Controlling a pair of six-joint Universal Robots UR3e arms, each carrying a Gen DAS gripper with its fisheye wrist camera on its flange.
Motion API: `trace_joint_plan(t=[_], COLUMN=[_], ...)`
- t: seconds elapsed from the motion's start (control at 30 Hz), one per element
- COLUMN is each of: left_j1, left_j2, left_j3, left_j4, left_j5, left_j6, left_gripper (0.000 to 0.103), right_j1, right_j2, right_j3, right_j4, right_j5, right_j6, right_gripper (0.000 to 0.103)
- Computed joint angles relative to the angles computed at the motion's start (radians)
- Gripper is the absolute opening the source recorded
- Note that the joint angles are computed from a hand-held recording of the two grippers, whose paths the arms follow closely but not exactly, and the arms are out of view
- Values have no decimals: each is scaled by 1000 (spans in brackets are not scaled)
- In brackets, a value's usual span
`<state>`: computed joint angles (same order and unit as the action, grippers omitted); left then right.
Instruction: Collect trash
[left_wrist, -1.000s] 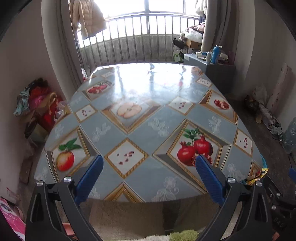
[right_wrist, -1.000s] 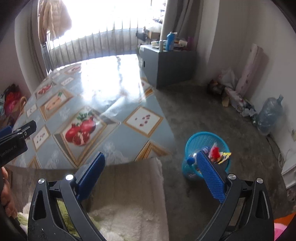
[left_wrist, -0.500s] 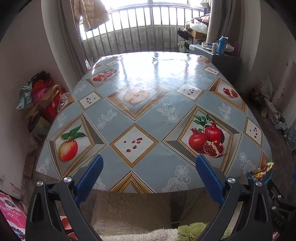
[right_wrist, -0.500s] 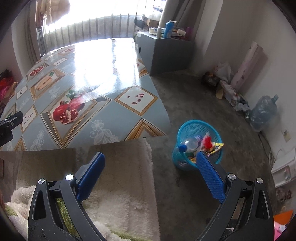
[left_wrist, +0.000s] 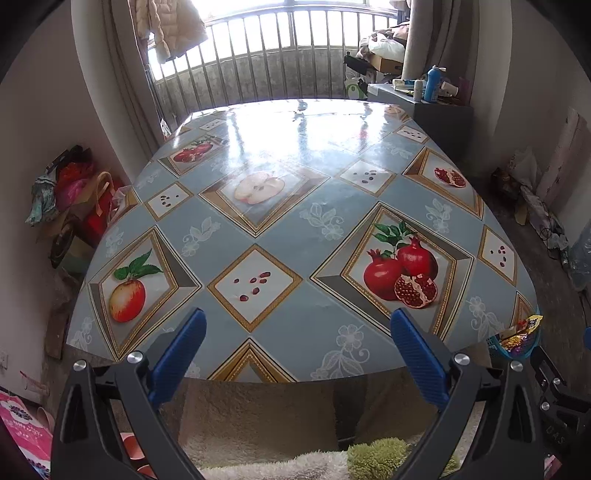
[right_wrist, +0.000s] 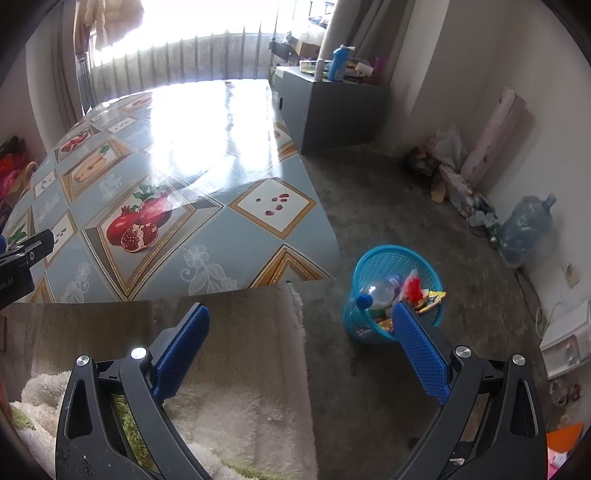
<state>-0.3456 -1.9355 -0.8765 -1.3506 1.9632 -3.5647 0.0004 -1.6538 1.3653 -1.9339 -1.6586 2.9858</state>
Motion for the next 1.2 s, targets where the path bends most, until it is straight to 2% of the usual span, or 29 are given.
trace_joint_plan(t=[0.33,1.2], left_j1=[6,7], left_j2=[25,36], left_j3=[-39,-59], left_j4=[30,45], left_j5=[-43,-39], left_j6=[29,34], left_gripper=[98,98], right_j1=[6,-18], right_j2=[5,-14], right_j3=[-8,-16], right_j4=[-2,7], right_j5=[-6,8], right_j6=[1,3], right_gripper=[95,95])
